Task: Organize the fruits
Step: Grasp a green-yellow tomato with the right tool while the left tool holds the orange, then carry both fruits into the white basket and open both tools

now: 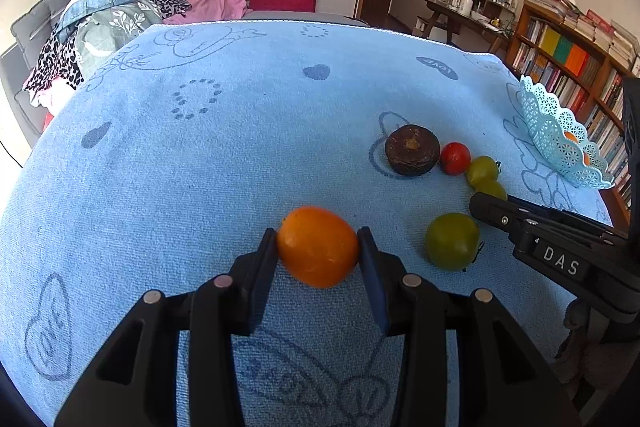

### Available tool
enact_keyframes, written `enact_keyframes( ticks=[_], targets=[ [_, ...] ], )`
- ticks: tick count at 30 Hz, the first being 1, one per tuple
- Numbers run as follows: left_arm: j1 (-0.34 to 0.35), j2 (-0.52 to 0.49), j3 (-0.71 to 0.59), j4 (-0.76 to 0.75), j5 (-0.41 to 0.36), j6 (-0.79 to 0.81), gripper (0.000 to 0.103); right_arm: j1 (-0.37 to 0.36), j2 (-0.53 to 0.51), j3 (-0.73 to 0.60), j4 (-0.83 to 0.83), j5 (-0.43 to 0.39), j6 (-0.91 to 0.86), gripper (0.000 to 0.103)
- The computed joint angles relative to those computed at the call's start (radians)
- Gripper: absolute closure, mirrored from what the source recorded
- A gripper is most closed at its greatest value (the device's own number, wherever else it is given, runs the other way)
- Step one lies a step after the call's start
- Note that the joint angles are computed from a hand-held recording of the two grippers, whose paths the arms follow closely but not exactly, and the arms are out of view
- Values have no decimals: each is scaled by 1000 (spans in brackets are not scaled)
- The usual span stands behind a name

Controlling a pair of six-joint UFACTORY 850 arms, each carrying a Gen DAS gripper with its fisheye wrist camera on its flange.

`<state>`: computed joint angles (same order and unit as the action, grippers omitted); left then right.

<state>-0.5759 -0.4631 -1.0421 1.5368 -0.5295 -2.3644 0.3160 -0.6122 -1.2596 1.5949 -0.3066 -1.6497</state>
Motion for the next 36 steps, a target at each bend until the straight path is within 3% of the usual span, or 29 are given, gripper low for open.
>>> enact_keyframes(
  ticks=[20, 36],
  targets=[
    [-22, 12, -18, -45, -29, 55, 62, -56, 80, 89, 153, -55, -139, 73],
    [-69, -24, -139, -107, -71, 205, 62, -135, 138, 139, 239, -122, -205, 73]
  ],
)
